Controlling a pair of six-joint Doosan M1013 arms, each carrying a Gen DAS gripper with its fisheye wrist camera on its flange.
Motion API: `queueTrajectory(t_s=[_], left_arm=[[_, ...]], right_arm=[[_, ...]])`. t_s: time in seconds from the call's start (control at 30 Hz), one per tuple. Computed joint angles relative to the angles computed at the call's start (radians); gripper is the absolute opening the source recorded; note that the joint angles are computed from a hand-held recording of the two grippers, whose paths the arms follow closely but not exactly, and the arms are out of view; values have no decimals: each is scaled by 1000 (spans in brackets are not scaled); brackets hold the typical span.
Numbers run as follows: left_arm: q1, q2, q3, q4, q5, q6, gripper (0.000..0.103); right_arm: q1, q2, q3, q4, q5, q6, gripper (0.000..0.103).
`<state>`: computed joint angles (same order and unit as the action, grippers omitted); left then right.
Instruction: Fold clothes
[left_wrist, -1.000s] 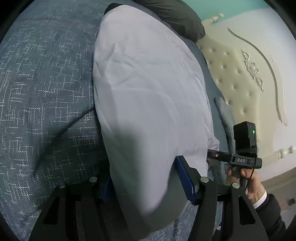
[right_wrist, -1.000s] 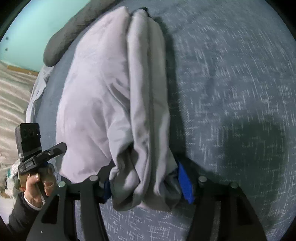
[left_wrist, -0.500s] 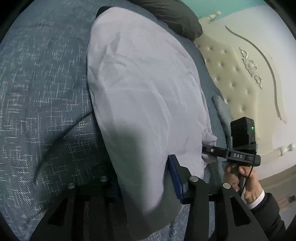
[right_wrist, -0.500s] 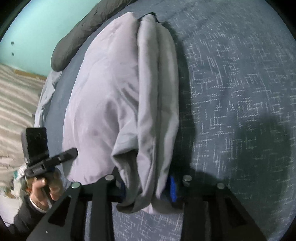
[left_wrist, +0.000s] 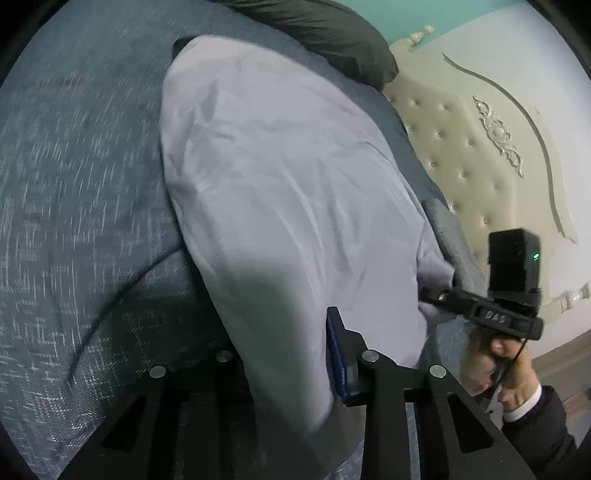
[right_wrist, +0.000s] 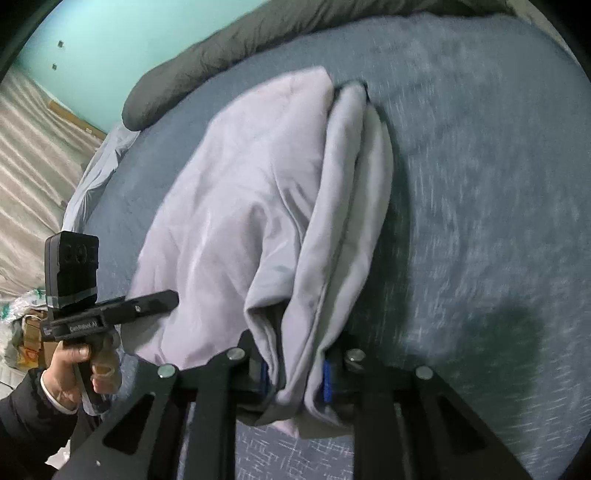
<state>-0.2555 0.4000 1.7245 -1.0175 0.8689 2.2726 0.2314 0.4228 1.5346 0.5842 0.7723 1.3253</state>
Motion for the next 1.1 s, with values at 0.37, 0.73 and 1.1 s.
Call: queueTrajectory(t_s=[0.37, 0.73, 1.1], left_arm=[[-66, -22, -72, 31, -14, -32, 30], [-245, 89, -360, 130, -17, -262, 30], [-406, 234, -676, 212, 8, -458, 30]], right_arm=[[-81, -65, -27, -43, 35, -34, 17], [-204, -114, -111, -178, 140, 10, 16], [-374, -144, -171, -265, 194, -49, 16]])
